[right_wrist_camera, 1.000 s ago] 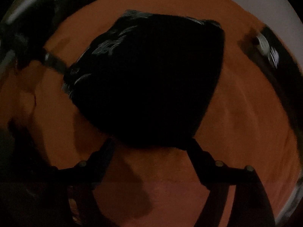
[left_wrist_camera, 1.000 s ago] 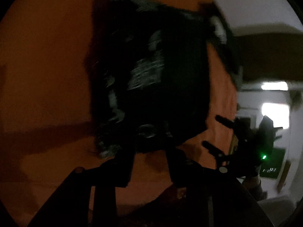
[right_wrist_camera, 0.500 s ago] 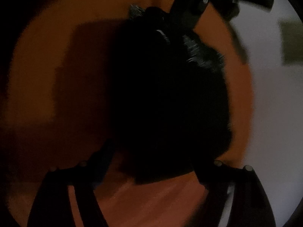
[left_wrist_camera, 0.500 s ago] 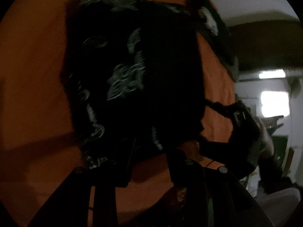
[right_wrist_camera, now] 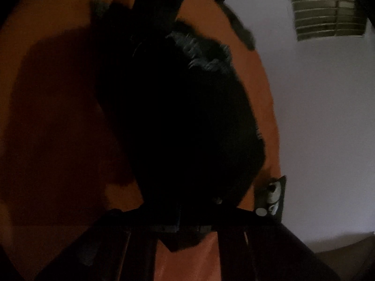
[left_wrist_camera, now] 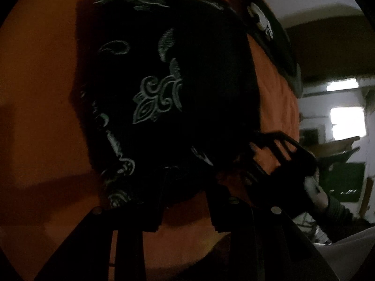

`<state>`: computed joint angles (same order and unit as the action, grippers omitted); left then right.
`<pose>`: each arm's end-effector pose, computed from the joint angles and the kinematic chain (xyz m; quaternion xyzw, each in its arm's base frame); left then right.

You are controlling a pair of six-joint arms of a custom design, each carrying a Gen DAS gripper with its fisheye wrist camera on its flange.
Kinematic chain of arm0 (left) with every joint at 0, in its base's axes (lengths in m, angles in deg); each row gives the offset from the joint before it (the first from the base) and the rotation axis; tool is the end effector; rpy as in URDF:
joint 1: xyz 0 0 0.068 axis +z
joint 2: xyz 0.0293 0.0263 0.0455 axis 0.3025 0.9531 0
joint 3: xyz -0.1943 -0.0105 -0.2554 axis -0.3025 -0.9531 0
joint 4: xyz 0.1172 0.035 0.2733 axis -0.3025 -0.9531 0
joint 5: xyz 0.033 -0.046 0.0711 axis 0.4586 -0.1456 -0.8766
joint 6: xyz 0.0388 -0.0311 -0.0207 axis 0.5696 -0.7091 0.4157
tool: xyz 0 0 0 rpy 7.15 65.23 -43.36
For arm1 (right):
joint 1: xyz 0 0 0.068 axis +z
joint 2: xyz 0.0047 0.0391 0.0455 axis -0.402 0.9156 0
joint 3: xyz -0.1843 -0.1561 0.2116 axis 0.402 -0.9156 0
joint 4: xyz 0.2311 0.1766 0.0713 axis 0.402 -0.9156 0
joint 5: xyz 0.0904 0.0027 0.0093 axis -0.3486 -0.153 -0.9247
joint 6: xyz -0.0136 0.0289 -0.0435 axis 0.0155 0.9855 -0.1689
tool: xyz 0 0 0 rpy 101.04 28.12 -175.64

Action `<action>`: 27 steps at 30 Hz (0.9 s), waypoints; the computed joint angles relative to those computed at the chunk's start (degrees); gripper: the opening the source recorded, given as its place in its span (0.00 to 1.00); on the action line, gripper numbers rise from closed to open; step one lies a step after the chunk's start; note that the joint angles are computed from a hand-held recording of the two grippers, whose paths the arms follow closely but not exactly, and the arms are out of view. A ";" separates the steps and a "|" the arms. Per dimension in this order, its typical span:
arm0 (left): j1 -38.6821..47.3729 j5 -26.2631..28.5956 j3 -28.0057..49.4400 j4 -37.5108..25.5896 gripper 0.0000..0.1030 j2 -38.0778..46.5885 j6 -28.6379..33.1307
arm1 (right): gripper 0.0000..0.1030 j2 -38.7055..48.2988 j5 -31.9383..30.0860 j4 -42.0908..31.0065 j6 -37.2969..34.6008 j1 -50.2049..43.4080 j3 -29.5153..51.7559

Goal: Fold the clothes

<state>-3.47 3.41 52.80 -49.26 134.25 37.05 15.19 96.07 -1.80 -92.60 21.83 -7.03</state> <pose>0.2056 -0.1003 0.2614 -0.3440 -0.8882 0.2910 0.0900 0.1624 0.1382 0.2621 -0.5988 0.6687 -0.2771 0.3428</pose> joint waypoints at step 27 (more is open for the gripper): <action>6.48 1.16 -0.16 -0.72 0.32 1.83 -0.32 | 0.46 -3.42 3.91 -17.47 5.08 9.16 8.59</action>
